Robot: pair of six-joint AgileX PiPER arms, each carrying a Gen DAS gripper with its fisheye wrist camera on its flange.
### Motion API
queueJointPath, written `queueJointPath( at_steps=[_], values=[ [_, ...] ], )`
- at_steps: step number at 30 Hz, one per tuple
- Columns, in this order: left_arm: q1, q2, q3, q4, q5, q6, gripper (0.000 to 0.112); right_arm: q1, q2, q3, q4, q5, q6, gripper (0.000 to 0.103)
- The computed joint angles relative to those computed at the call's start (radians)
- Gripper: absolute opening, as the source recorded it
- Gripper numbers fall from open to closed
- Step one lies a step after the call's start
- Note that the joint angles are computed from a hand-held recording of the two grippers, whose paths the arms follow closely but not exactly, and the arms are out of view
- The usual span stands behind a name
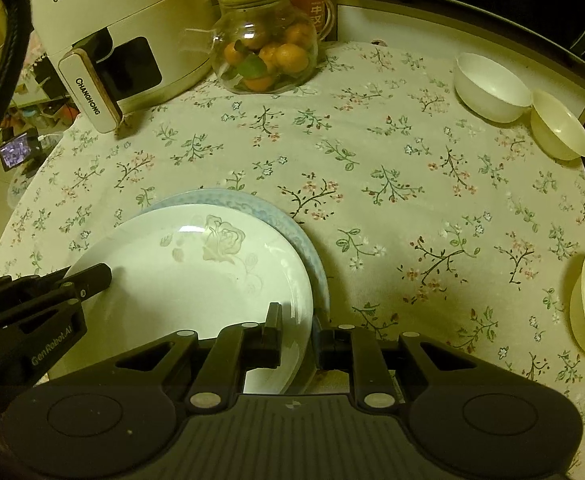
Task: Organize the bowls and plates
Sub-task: 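Lower the white plate onto the blue-patterned plates with both grippers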
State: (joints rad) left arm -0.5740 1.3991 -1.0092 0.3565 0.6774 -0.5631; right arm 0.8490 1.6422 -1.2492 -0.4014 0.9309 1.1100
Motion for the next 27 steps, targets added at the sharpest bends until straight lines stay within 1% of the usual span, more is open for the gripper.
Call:
queueJointPath(
  at_steps=[6,9,15,25,27],
  values=[
    [-0.031,-0.005,0.018,0.074,0.000,-0.051,0.017,0.021,0.014,-0.012,-0.034,0.022,0.018,0.017],
    [-0.029,-0.003,0.016,0.073,0.000,-0.049,0.017,0.027,0.018,-0.014,-0.049,0.028,0.021,0.018],
    [-0.047,-0.006,0.027,0.118,-0.003,-0.087,0.017,0.037,0.027,-0.019,-0.073,0.037,0.021,0.018],
    [-0.108,-0.005,0.052,0.282,0.008,-0.212,0.017,0.050,0.044,-0.028,-0.092,0.044,0.000,0.020],
    [-0.111,-0.005,0.053,0.294,0.010,-0.220,0.017,0.049,0.045,-0.027,-0.092,0.040,-0.005,0.020]
  ],
)
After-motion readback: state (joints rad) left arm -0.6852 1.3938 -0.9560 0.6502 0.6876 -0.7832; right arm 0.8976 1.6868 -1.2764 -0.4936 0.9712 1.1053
